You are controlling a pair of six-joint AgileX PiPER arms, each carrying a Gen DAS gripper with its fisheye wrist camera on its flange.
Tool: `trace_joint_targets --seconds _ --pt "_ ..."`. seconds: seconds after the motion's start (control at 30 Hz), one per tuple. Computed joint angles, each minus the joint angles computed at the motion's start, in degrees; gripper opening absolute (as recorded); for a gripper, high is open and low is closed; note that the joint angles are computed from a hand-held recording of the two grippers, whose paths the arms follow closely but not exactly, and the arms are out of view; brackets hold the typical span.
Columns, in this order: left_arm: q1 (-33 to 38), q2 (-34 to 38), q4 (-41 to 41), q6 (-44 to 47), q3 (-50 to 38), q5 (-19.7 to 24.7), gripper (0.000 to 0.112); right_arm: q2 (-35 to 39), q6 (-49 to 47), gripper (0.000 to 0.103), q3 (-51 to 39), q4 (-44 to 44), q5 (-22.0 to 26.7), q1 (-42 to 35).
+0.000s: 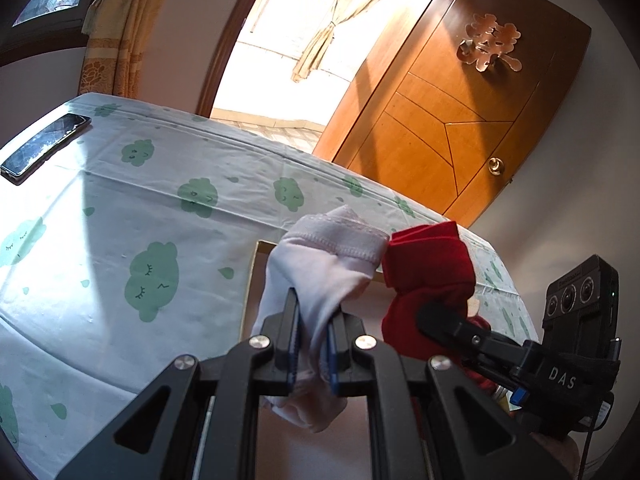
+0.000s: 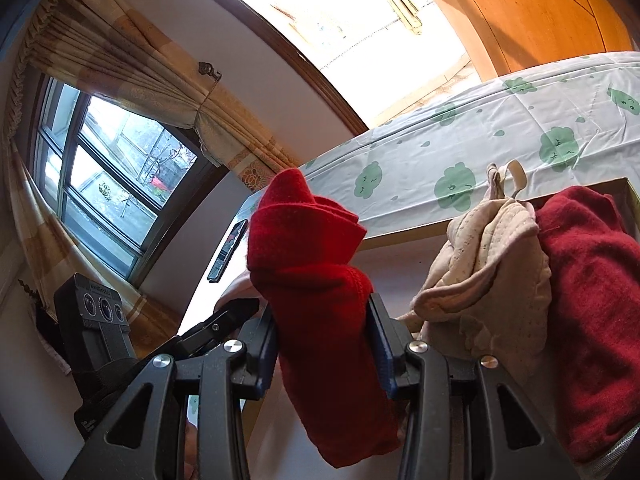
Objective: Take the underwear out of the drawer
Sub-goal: 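Open both grippers to release the pink underwear and red garment into the tray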
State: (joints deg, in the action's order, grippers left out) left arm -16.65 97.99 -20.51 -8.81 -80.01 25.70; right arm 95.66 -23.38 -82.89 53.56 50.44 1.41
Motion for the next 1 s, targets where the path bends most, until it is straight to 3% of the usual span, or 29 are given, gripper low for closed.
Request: trace_joint_targets --seconds 0.17,0.23,0.33,0.57,0.63,0.87,1.0 --pt "-0.2 0.8 1.8 -2.6 -0.2 0.2 0.013 1.9 1.0 0.052 -1.9 -1.4 0.2 0.3" --pt "-0.3 0.6 1.5 -2.1 0.6 -0.1 0.014 1.6 -0.2 0.066 -1.5 -1.2 -0.1 0.3" --pt "-0.2 -0.6 -1.0 -0.3 3.1 -1.7 0.021 0.1 -1.1 0.073 -0.6 -1.6 -0.9 0.3" --pt "-2.3 -6.0 10.3 -9.2 8.6 -6.8 0.049 -4.6 -3.8 0.080 3.8 -2.2 -1.0 -1.1" --pt "-2.9 -7.3 14.4 -12.6 9.6 -7.9 0.050 -6.3 -5.2 0.082 5.2 -2.0 -1.1 -1.6" --pt "-4.5 -10.0 16.3 -12.9 11.9 -9.3 0.051 -10.0 -7.6 0.084 7.6 -1.3 -0.4 -1.9" --pt "-4.5 -11.6 9.0 -6.8 14.7 -10.5 0.055 -12.2 -7.8 0.084 9.4 -2.8 -0.3 -1.1"
